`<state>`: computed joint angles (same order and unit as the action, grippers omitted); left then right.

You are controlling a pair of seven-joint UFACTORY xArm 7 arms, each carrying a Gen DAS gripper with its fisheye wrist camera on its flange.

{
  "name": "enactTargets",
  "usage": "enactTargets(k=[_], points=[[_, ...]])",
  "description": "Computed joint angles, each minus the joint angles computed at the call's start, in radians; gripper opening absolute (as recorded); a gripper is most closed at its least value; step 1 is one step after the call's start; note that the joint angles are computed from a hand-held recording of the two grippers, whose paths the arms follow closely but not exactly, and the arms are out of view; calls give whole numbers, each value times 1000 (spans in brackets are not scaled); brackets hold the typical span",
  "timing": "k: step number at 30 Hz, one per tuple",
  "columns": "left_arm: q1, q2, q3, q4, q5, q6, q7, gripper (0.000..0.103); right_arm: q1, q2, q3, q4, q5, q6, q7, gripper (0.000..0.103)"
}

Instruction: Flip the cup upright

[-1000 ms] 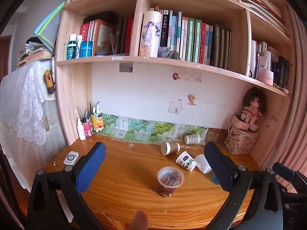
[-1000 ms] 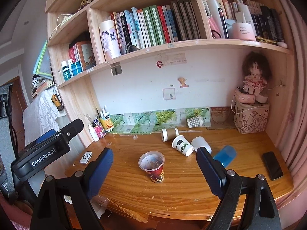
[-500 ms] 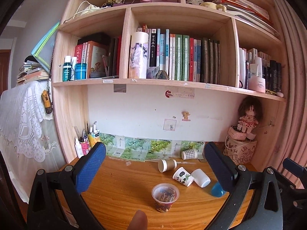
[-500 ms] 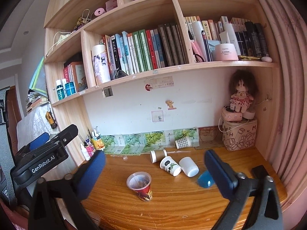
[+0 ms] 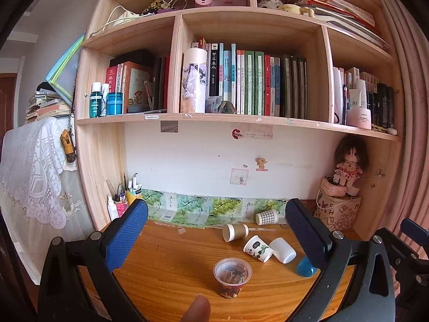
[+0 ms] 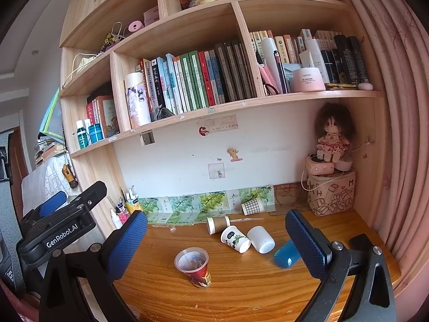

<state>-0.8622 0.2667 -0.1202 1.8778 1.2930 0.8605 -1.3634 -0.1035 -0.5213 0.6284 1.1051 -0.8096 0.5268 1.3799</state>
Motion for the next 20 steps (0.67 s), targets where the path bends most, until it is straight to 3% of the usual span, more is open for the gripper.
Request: enactTargets(k=[20], points=[[-13, -26, -25, -26, 38, 37, 12, 103, -12, -86, 1, -66, 77, -44, 12, 103]])
